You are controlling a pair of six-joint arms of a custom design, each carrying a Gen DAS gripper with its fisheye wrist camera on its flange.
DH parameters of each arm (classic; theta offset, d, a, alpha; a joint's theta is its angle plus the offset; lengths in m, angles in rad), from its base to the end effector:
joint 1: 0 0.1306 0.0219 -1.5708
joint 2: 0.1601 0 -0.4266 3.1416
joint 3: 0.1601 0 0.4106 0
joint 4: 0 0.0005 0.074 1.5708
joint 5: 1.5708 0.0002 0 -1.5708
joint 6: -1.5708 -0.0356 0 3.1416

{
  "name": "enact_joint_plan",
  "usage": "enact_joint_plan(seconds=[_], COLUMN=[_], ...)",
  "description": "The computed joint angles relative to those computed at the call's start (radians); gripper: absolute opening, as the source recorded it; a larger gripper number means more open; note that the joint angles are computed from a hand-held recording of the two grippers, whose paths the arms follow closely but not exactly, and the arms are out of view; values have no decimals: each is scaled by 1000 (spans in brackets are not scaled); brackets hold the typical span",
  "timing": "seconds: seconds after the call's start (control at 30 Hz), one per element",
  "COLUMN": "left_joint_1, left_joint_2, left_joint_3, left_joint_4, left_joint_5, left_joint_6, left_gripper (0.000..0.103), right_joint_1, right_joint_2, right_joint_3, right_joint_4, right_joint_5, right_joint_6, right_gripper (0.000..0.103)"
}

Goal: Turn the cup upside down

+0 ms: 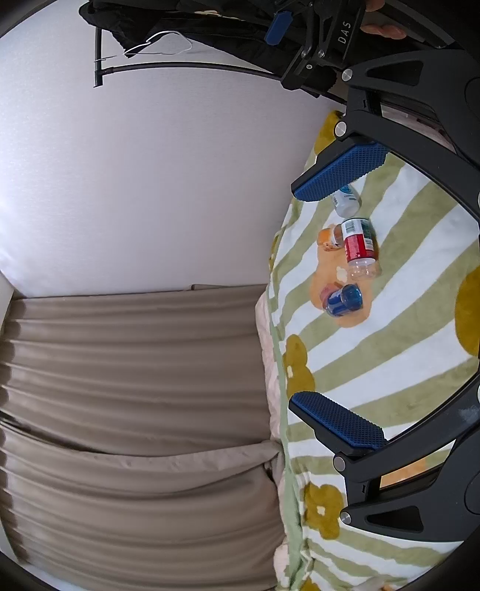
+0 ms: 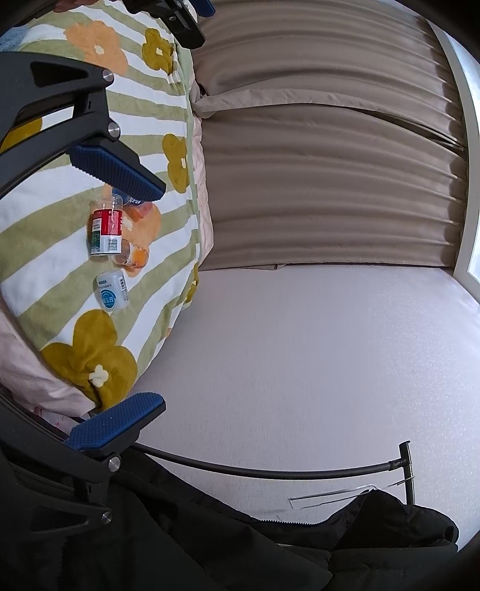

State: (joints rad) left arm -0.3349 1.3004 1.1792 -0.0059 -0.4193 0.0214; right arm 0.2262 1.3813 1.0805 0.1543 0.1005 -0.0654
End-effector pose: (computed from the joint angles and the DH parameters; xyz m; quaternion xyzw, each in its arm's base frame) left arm 0.4656 -0.1472 0.4913 -0.0212 0.7466 0.0392 0.6638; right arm 0.4977 0.1104 0.4192 -0.0280 0.7562 0.0572 0.6512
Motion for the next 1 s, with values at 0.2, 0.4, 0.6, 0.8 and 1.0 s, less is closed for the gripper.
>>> enact_joint_plan(seconds=[0.2, 0.4, 0.6, 0.8, 1.0], left_joint_1=[-2, -3, -5, -5, -3], left_joint_2=[-2, -2, -2, -1, -1], left_joint_3=[-6, -7, -12, -8, -5], left_joint_4=[-4, -7, -7, -10, -17], left_joint_5=[3, 3, 3, 3, 6], left_joint_6=[6, 11, 13, 13, 16], left_gripper=[103, 103, 103, 103, 103], right_joint_1=[1, -1, 0, 0, 0], right_joint_2=[2, 2, 2, 2, 2], right_joint_3=[0, 0, 1, 0, 3], right_joint_4=[1, 0, 1, 1, 0], right_joint_5=[5, 4, 4, 4, 5], right_joint_6=[2, 1, 1, 1, 1], right_gripper=[103, 103, 103, 103, 103])
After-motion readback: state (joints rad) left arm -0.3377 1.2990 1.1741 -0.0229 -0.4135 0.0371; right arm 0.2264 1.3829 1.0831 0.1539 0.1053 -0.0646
